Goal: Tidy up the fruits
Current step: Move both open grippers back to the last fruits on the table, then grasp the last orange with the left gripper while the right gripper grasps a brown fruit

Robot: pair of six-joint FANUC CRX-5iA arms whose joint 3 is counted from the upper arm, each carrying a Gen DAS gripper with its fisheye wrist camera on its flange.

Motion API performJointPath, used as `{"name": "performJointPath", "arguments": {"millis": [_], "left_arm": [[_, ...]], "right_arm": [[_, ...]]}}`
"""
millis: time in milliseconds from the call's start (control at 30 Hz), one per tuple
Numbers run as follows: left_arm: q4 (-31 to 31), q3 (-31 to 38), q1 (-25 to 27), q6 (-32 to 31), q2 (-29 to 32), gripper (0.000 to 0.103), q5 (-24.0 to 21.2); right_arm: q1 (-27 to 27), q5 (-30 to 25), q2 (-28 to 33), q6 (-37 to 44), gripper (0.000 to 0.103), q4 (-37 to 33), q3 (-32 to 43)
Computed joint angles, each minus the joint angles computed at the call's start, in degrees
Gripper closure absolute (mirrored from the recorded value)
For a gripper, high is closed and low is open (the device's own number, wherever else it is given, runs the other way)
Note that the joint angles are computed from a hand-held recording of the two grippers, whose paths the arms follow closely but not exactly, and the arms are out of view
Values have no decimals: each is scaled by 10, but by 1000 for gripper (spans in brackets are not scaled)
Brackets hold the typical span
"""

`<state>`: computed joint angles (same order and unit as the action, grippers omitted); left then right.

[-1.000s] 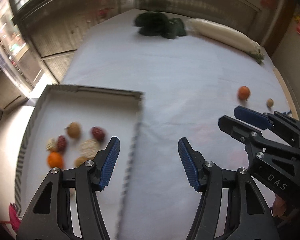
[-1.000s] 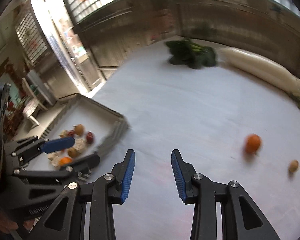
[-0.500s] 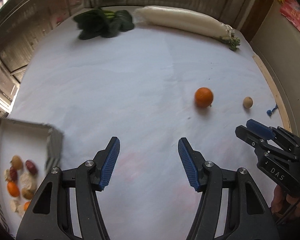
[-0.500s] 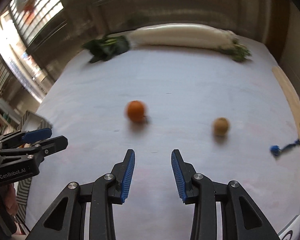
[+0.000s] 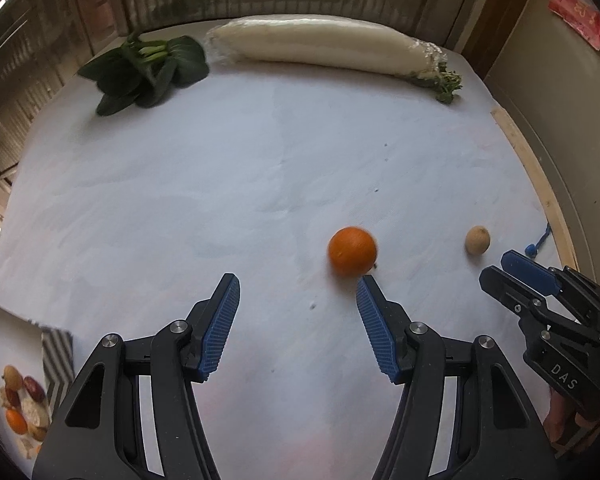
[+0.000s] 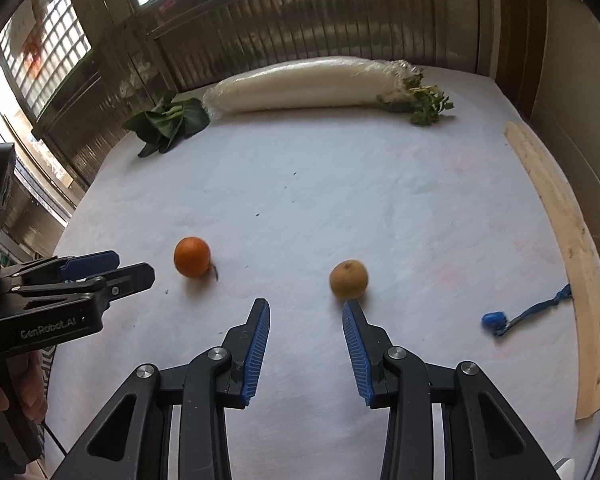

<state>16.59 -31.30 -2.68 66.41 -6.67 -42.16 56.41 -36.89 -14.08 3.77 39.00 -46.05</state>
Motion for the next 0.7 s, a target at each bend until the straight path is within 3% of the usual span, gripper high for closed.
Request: {"name": "performJointPath", "arguments": {"millis": [300,700], "left_arm": [[26,10,-15,-23,30,42,6],[29,24,-34,-21,62,42,19]], "right_arm": [[-18,-2,-11,-15,62,7,-16],[-51,46,32,28,63,-7,0]]}}
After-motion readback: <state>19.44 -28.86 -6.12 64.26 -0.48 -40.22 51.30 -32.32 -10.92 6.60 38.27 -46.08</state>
